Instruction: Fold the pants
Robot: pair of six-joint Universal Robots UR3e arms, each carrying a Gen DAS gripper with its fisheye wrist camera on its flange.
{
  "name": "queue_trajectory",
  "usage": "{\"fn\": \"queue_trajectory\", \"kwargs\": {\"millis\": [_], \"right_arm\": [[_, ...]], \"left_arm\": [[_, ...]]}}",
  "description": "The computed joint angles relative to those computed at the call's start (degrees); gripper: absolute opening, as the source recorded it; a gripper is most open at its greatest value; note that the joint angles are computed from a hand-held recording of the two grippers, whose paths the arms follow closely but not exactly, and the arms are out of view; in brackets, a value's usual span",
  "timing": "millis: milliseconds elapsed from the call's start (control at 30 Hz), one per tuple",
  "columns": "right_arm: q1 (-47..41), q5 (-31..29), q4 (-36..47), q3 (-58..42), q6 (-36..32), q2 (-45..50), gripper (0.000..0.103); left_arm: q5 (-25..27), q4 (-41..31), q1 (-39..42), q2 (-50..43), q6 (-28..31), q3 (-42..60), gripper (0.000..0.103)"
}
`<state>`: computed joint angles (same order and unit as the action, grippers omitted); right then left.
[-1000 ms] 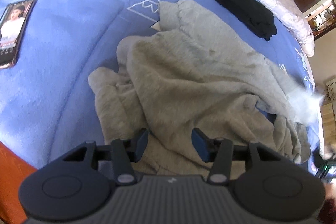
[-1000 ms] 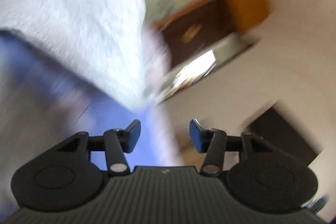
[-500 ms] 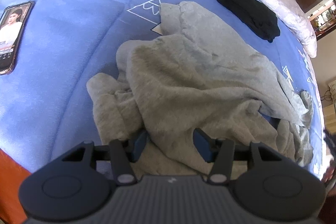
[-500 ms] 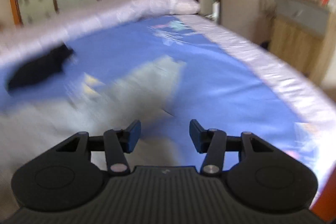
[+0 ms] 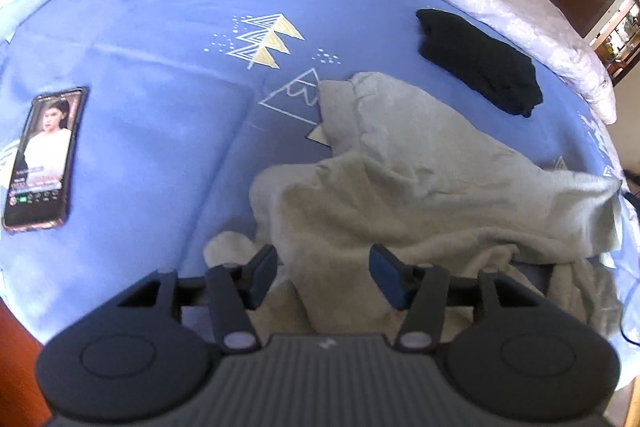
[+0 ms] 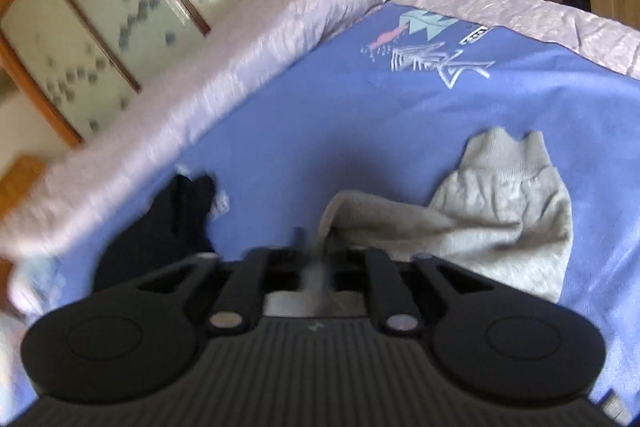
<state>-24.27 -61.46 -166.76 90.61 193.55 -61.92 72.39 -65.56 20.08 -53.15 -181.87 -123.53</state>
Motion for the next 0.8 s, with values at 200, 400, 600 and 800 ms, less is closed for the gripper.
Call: {"fn": "queue_trajectory", "kwargs": {"millis": [200, 400, 600, 800], "right_arm": [[-21.6, 11.9, 4.4, 31.7, -26.9, -25.0, 0.061], [-56.5, 22.3, 60.1, 50.0, -62.2, -58.2, 0.062], [-59.4, 23.7, 73.6, 56.9, -66.1, -66.4, 0.059], [-59.1, 29.0, 78.3, 51.9, -60.1, -74.9, 0.006]], "left_arm": [[-1.2, -8.6, 9.2, 8.7, 6.3, -5.3, 0.074], [-11.3, -34.3, 30.0, 21.8, 21.8, -7.6, 0.076], [-14.4, -36.3, 29.3, 23.7, 20.8, -8.8, 0.042], [-13.6, -38.2, 26.2, 26.8, 18.0, -6.4, 0.022]]}}
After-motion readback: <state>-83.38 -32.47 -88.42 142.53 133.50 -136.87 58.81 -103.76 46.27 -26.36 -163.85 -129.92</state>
